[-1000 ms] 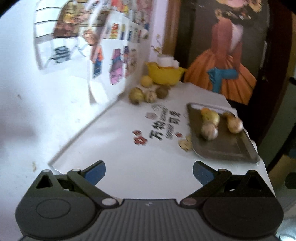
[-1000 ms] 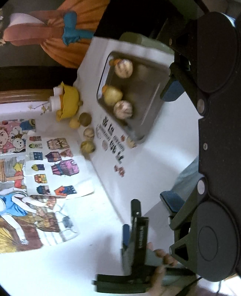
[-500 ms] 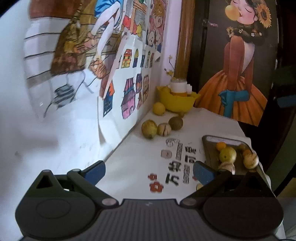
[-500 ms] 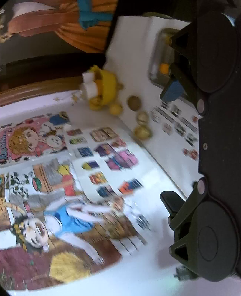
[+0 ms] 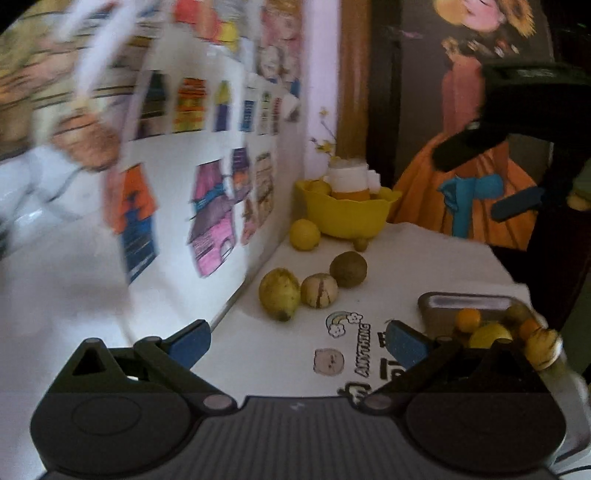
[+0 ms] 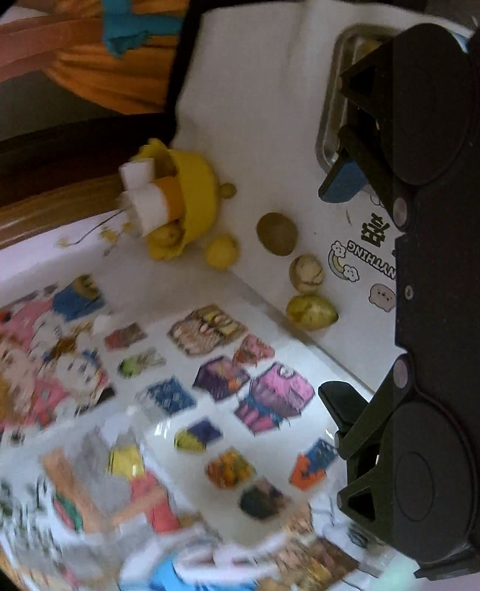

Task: Organize fruits
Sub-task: 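Grasp the yellow-green pear with the left tool while the right tool grasps the brown kiwi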

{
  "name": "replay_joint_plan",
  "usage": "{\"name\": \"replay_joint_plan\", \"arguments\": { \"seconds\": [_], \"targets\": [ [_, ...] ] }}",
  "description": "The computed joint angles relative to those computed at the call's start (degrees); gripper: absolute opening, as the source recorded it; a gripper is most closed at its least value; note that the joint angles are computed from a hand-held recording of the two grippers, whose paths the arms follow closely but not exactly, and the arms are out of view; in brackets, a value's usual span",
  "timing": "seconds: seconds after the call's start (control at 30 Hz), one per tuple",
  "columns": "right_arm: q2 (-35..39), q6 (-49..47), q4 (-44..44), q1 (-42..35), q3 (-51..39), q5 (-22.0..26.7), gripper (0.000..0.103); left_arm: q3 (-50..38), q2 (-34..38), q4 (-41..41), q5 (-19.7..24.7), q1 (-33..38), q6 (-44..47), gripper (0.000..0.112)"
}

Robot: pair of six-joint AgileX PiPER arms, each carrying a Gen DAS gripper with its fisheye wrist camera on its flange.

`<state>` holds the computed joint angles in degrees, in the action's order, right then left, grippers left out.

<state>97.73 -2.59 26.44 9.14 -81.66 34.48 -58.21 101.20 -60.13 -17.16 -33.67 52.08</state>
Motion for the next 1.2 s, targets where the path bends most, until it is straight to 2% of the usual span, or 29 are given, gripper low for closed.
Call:
{"name": "replay_joint_plan", "arguments": {
  "seconds": [0.3,0.5,0.57,0.7,0.83,1.1,1.2],
  "targets": [
    [17.0,-2.0,5.7,-4.5,-14.1,3.1,0.102,-12.2,11.9,-0.2,0.5,1.7,9.6,0.103],
    [27.8,-0.2,7.4,-5.2,-25.8,6.0,0.101,-19.5,18.1,-8.0,0.9,1.5,21.5,0.101],
    [30.3,0.4,7.2,-5.0,-28.7,6.3,0.1,-21.6,19.6,-9.9,1.9,2.1,23.9,0.101],
    [34.7,1.5,7.1,-5.2,-34.0,7.5,0.098,-25.6,22.4,-18.1,1.9,2.3,36.2,0.1],
    [38.0,1.9,6.3,-5.3,-38.3,8.9,0.096,-28.0,24.7,-20.2,0.9,1.9,43.9,0.099],
    [44.0,4.8,5.4,-5.3,-46.1,11.5,0.085,-35.7,29.3,-33.8,-0.9,2.0,61.4,0.094],
    [46.3,6.7,3.7,-5.1,-50.0,13.1,0.081,-37.2,30.2,-37.2,-0.9,2.1,65.3,0.093]
  ]
}}
